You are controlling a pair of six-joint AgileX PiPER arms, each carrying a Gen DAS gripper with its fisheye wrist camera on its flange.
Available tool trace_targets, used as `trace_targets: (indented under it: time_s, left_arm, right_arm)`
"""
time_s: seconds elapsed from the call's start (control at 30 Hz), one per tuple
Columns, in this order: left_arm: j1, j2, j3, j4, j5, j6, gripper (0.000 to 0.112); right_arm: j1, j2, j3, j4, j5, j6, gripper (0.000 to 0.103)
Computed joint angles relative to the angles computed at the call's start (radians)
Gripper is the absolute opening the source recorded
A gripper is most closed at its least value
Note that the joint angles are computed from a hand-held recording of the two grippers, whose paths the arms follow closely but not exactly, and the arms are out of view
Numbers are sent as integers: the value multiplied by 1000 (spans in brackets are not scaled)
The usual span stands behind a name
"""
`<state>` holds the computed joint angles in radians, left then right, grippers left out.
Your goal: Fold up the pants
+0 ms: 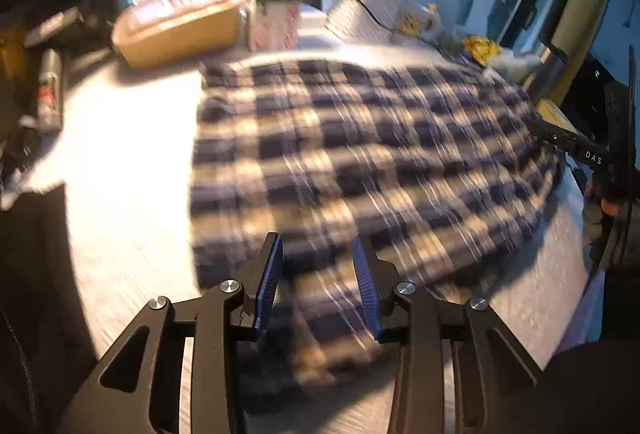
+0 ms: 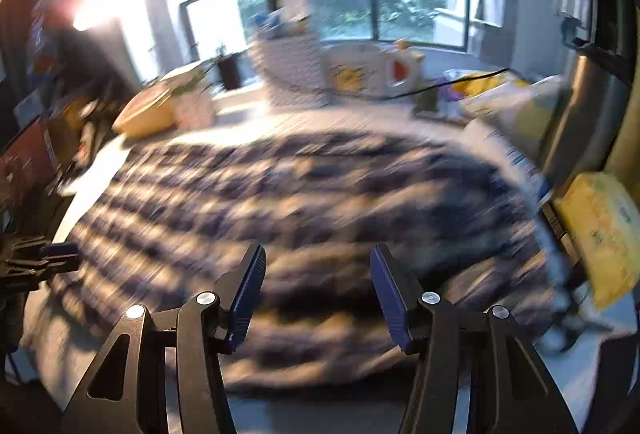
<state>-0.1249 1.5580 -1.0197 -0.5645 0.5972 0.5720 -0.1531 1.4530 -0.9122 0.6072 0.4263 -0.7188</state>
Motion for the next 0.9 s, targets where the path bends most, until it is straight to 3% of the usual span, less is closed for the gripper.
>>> trace_targets:
  time_s: [0.13,0.27,0.4,0.5,0.67,0.8,0.9]
  left_arm:
    - [18,69,-90,-1,-18,10,36]
    - [56,189,-227,-91,45,65,36]
    - [37,297,-362,-35,93,22,36]
    - [-5,343,-414,161,80,-145,36]
    - [-60,346,-413,365,20,-259,36]
    - [-49,318,-413,324,20,-239,36]
    - [-24,261,-363,236,-4,-178,36]
  right_arm:
    - [-50,139,-131,5,46,14,56]
    - [-36,276,-229,-64,73,128,57]
    - [-24,275,-220,-65,40,133,57]
    - [-34,246,-193,-42,38,118,57]
    - [-100,88,-54,48,17,10,57]
    - [-160,-19,14,-29,34,80,59]
    - [-211,-101,69,-7,57,53,79]
